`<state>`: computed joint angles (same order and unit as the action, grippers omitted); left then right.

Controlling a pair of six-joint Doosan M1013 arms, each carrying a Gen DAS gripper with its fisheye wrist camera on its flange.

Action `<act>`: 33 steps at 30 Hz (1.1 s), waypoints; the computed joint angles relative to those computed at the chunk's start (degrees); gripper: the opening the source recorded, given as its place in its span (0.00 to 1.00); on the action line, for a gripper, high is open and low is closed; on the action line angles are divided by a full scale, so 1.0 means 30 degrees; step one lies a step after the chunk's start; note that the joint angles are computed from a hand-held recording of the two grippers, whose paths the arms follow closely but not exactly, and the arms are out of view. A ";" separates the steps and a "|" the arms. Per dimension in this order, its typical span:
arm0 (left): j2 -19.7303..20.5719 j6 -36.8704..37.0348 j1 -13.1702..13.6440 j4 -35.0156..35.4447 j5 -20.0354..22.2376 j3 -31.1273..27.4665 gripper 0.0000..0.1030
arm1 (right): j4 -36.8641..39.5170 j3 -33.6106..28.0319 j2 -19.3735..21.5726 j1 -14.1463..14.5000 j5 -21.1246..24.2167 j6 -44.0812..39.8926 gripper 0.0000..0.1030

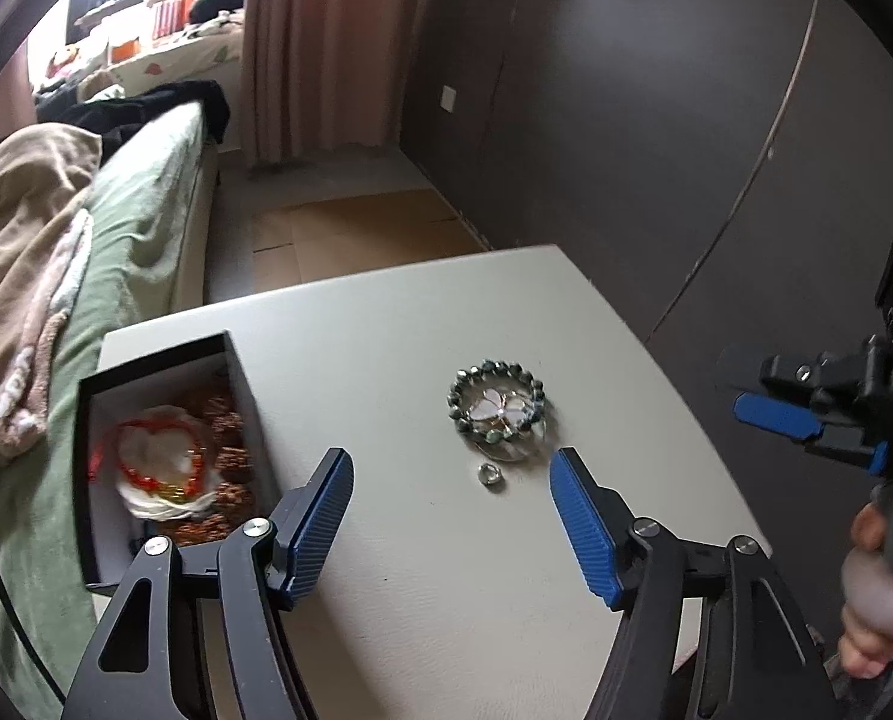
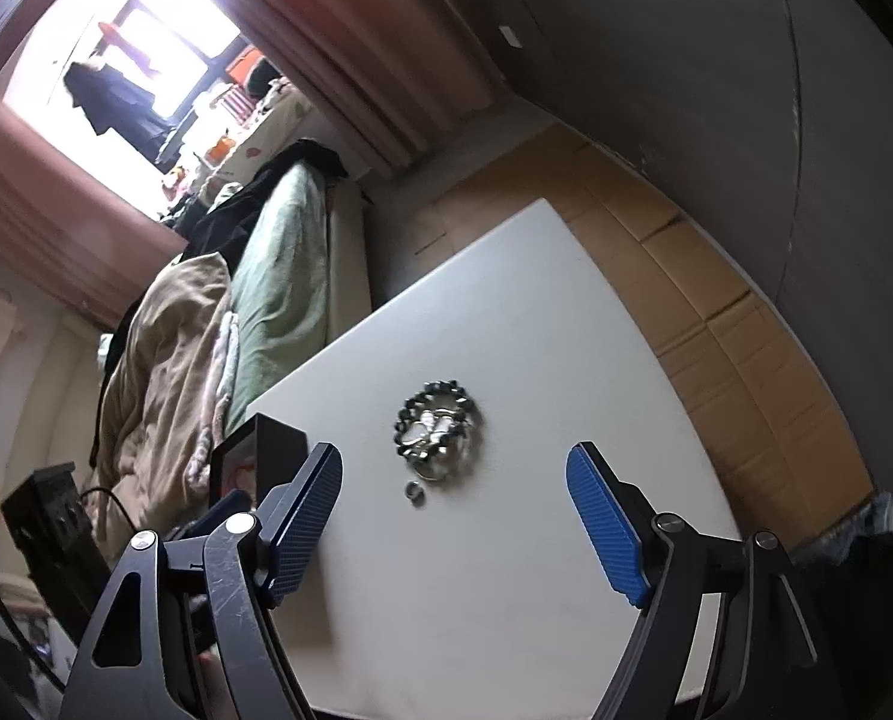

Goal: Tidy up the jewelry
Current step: 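Reach the left gripper to the silver ring and grasp it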

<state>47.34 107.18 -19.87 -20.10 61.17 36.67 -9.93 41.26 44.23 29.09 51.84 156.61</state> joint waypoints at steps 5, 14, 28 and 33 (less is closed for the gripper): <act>0.0484 -0.0064 -0.0259 0.0619 0.0705 -0.0539 0.59 | 0.0408 0.0504 -0.0240 -0.0181 -0.0008 0.0252 0.73; 0.1259 -0.0236 -0.0666 0.1708 0.1586 -0.1363 0.51 | 0.0982 0.0924 -0.0400 -0.0555 -0.0005 0.0397 0.73; 0.1788 -0.0052 -0.0933 0.2068 0.1694 -0.1786 0.35 | 0.1168 0.0349 -0.0092 -0.0804 0.0794 0.0321 0.73; 0.2008 0.0041 -0.0941 0.1882 0.1931 -0.2052 0.26 | 0.1130 -0.0200 0.0203 -0.0804 0.1276 0.0068 0.73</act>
<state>53.36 107.30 -22.69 -14.46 66.96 30.52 -6.54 40.66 44.84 26.68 55.66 156.81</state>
